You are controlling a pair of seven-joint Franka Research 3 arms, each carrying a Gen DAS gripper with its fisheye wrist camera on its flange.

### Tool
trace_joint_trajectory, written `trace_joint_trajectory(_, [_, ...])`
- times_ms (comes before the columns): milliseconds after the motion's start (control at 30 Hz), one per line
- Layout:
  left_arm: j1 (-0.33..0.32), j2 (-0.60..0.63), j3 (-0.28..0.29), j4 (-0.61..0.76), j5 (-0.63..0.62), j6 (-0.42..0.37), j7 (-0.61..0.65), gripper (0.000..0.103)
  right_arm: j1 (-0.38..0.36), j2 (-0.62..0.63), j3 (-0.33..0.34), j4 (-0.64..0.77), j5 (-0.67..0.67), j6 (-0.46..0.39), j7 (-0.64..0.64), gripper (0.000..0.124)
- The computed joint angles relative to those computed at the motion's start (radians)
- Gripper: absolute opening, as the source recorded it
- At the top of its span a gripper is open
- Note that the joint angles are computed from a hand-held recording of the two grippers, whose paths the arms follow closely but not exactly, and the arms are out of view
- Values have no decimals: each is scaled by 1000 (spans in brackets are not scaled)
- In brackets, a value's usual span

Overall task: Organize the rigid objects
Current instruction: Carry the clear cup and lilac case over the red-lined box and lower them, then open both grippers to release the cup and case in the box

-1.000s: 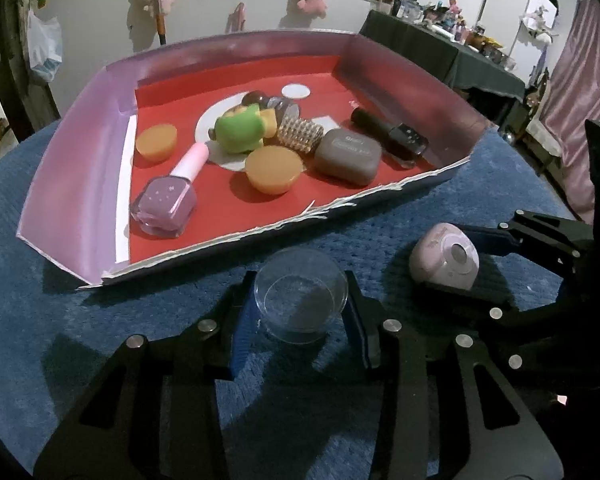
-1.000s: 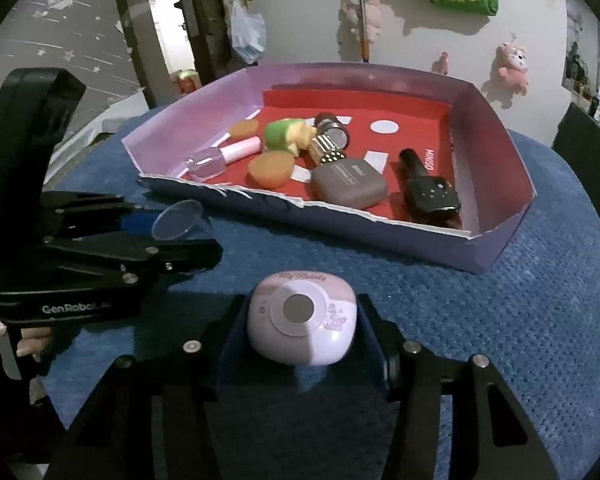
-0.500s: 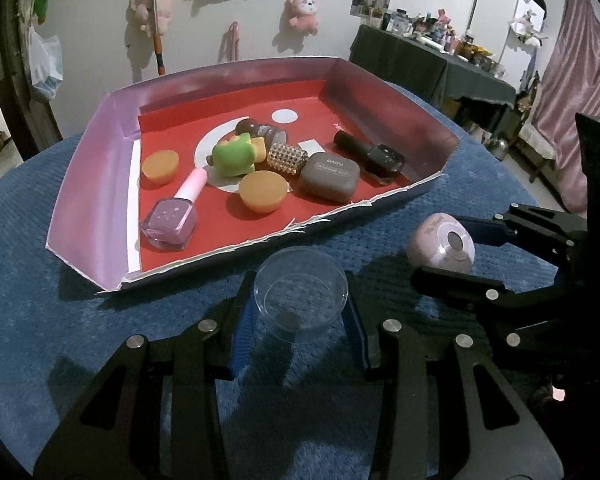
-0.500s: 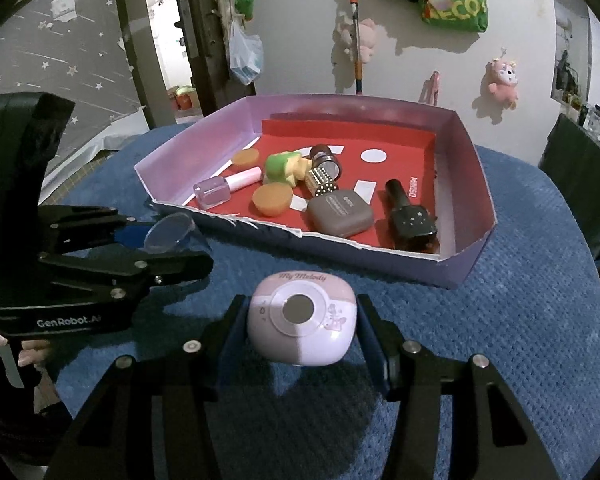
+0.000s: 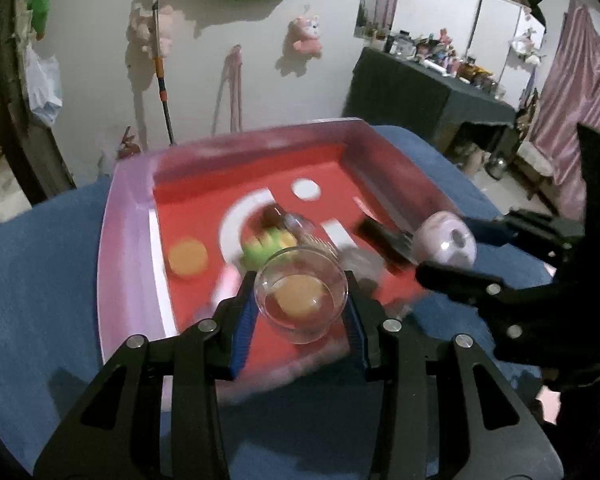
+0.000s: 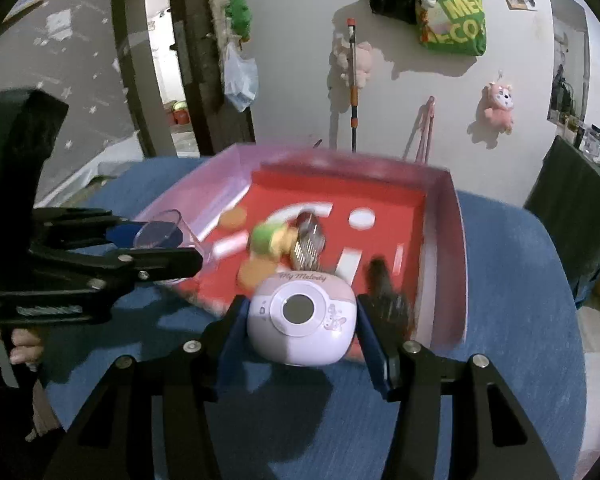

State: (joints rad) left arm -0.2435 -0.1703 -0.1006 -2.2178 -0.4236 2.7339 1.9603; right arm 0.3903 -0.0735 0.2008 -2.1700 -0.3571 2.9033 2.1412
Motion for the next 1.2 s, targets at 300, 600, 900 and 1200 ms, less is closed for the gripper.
trace_joint_trajectory(300, [119,283,-57,343,192,-210,-159,38,47,266,-83,396,119,-296,-170,56])
trace_joint_trajectory(600, [155,444,-97,524,330,-341,-266,38,106,481,-160,704,152,-559,-213,56])
trace_joint_trajectory(900, [159,513,-109,601,378,-384,-313,38,121,583,-189,841,180,-689,-233,56])
trace_joint_trajectory(1200, [155,506,-112,585,404,-372,-326,38,127,595,-200,848,178,-689,-238,56])
